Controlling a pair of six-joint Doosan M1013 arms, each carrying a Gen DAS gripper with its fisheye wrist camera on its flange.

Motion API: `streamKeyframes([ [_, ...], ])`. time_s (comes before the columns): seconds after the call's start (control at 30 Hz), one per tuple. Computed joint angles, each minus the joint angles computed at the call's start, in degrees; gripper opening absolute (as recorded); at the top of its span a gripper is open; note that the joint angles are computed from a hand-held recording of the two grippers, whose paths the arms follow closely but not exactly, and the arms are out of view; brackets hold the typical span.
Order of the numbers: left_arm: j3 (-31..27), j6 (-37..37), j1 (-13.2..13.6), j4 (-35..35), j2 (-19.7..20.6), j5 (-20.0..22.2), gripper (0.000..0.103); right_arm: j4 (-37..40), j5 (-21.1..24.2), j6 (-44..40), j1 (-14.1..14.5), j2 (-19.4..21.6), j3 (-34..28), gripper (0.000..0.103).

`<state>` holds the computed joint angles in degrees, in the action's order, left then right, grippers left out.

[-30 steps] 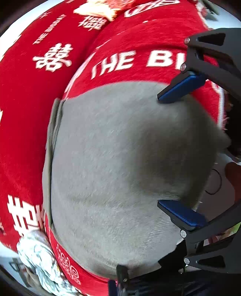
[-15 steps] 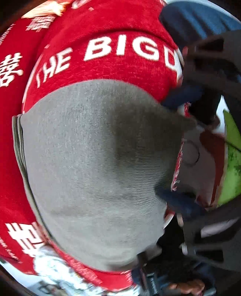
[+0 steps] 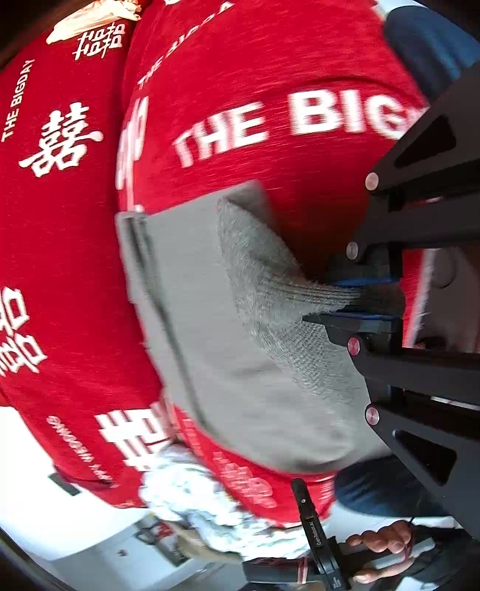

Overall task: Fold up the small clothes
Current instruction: 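Close both tools on the sweater hem and lift it, then fold the held hem over the body toward the collar with both tools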

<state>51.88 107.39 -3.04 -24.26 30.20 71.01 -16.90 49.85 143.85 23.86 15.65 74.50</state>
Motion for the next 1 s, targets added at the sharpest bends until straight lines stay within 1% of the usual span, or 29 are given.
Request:
streamKeyframes([
  [0.03, -1.92, -1.2, -0.21, -0.03, 1.04, 0.39, 0.007, -0.06, -0.84, 0.44, -0.48, 0.64, -0.72, 0.011],
  [0.07, -3.64, -2.59, -0.71, 0.67, 2.0, 0.73, 0.007, -0.07, -0.61, 0.49, -0.82, 1.65, -2.06, 0.011],
  [0.1, -6.25, -4.48, -0.42, 1.49, 3.49, 1.71, 0.007, -0.15, 0.11, 0.62, -1.03, 2.45, -3.02, 0.011],
  [0.17, -8.38, -6.46, 0.66, -1.17, 4.89, 4.38, 0.008, 1.05, 1.52, -0.07, -1.5, 3.62, -4.27, 0.011],
  [0.23, -8.0, -6.9, 1.93, -5.15, 5.22, 6.59, 0.01, 0.98, 0.6, 0.46, -1.45, 2.96, -3.37, 0.011],
  [0.27, -5.26, -6.29, 2.45, -6.42, 4.09, 5.94, 0.028, 0.9, -0.43, 0.55, -1.3, 2.45, -2.85, 0.011],
  [0.3, -3.0, -6.67, 2.67, -6.25, 2.98, 5.03, 0.05, 0.82, -1.39, 0.61, -1.11, 1.9, -2.31, 0.011],
  [0.33, 0.11, -8.29, 2.93, -4.8, 1.43, 3.34, 0.102, 0.91, -1.92, 0.44, -1.07, 1.67, -2.19, 0.011],
  [0.37, 3.8, -10.18, 3.29, -4.71, -0.43, 0.48, 0.102, 0.82, -2.58, 0.53, -0.92, 1.27, -1.93, 0.011],
  [0.4, 6.91, -11.53, 3.89, -6.15, -1.8, -1.54, 0.102, 0.92, -3.07, 0.43, -0.94, 1.07, -1.86, 0.011],
  [0.43, 8.58, -12.57, 4.52, -8.36, -2.21, -0.77, 0.102, 0.93, -3.4, 0.39, -0.84, 0.92, -1.97, 0.011],
  [0.5, 8.89, -14.28, 4.95, -10.98, -1.4, 3.94, 0.102, 0.79, -3.29, -0.1, -0.66, 0.94, -2.42, 0.011],
  [0.57, 8.64, -15.06, 4.4, -10.57, -0.52, 7.6, 0.102, 0.39, -2.94, -0.52, -0.5, 1.11, -2.91, 0.011],
  [0.6, 8.35, -14.17, 3.85, -10.07, -0.04, 9.16, 0.102, 0.06, -2.65, -0.74, -0.36, 1.22, -3.15, 0.011],
  [0.73, 7.39, -11.87, 2.7, -10.12, 1.22, 13.2, 0.102, -0.48, -2.32, -0.87, -0.2, 1.23, -3.17, 0.011],
  [0.77, 7.59, -11.53, 2.68, -10.82, 1.26, 13.68, 0.099, -0.34, -2.43, -0.73, -0.25, 1.17, -3.05, 0.011],
  [0.8, 8.22, -11.18, 2.75, -12.25, 1.21, 14.04, 0.093, -0.25, -2.53, -0.59, -0.3, 1.12, -2.98, 0.011],
  [0.83, 8.13, -11.52, 3.01, -13.89, 1.79, 15.18, 0.067, -0.03, -2.64, -0.72, -0.41, 1.06, -2.9, 0.011],
  [0.87, 7.59, -12.56, 3.06, -15.25, 2.64, 16.9, 0.047, 0.05, -2.74, -0.73, -0.42, 1.02, -2.87, 0.011],
  [0.9, 7.65, -12.5, 3.58, -18.17, 3.29, 18.6, 0.042, 0.03, -2.9, -0.63, -0.41, 0.94, -2.82, 0.011],
  [0.93, 8.12, -12.14, 3.96, -19.83, 3.23, 18.6, 0.025, 0.13, -3.25, -0.54, -0.43, 0.81, -2.7, 0.011],
  [0.97, 8.48, -11.0, 4.06, -20.19, 2.84, 18.13, 0.012, 0.27, -3.64, -0.39, -0.46, 0.67, -2.57, 0.011],
  [1.0, 9.12, -9.05, 4.07, -19.9, 1.91, 16.8, 0.012, 0.33, -3.91, -0.25, -0.45, 0.57, -2.48, 0.011],
])
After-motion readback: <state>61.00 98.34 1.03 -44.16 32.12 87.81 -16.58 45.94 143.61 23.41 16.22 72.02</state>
